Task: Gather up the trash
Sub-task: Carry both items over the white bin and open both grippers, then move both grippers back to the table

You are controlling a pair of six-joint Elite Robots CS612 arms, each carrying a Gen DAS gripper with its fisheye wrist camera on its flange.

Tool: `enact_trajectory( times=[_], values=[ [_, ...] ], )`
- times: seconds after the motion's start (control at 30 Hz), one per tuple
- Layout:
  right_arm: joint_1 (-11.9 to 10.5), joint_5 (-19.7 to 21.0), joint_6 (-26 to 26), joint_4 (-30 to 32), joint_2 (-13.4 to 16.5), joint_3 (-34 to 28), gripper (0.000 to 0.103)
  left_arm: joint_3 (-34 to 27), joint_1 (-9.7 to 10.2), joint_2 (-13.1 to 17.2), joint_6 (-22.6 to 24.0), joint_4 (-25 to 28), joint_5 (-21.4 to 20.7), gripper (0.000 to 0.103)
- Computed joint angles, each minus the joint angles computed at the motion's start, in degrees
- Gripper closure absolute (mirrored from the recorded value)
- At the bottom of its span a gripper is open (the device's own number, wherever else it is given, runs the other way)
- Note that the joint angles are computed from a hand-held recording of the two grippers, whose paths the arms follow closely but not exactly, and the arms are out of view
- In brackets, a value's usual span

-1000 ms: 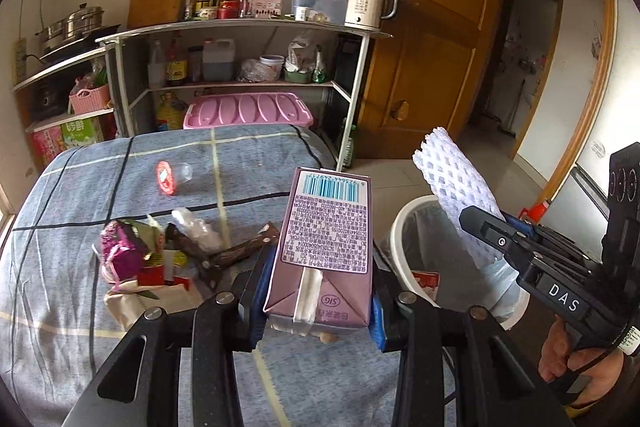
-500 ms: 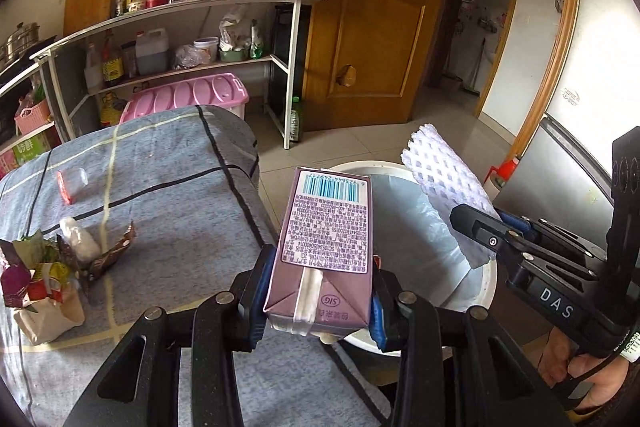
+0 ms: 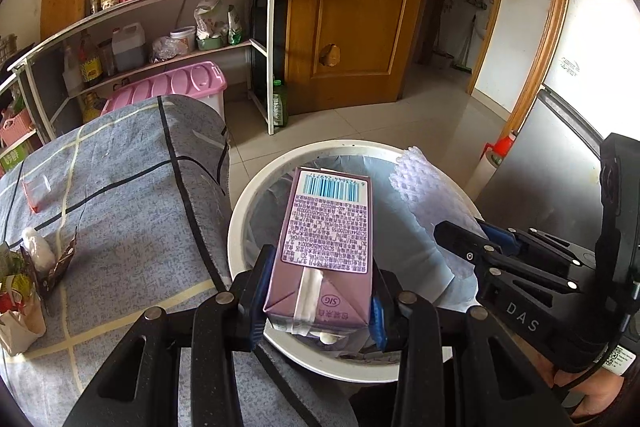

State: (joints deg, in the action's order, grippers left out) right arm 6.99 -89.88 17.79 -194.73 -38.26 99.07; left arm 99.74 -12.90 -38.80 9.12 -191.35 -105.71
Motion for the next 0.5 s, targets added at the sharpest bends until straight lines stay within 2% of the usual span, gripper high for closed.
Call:
enact_trajectory(
  times=[0.23, 0.3, 0.5],
  values=[
    [0.34, -1.80, -0.63, 1.78, 0.20, -0.43, 0.072, -0.98, -0.05, 0.48, -0.33, 2.18, 0.81, 0.061],
    [0.43, -2.08, -0.67, 1.91, 0.16, -0.45, 0.062, -1.08, 0.18, 0.48, -0.63, 2.39, 0.17, 0.054],
    [0.94, -3.51, -0.77, 0.93, -0.25, -0.04, 0.060, -0.84, 0.84, 0.26, -1.73, 1.18, -0.19, 0.051]
  ],
)
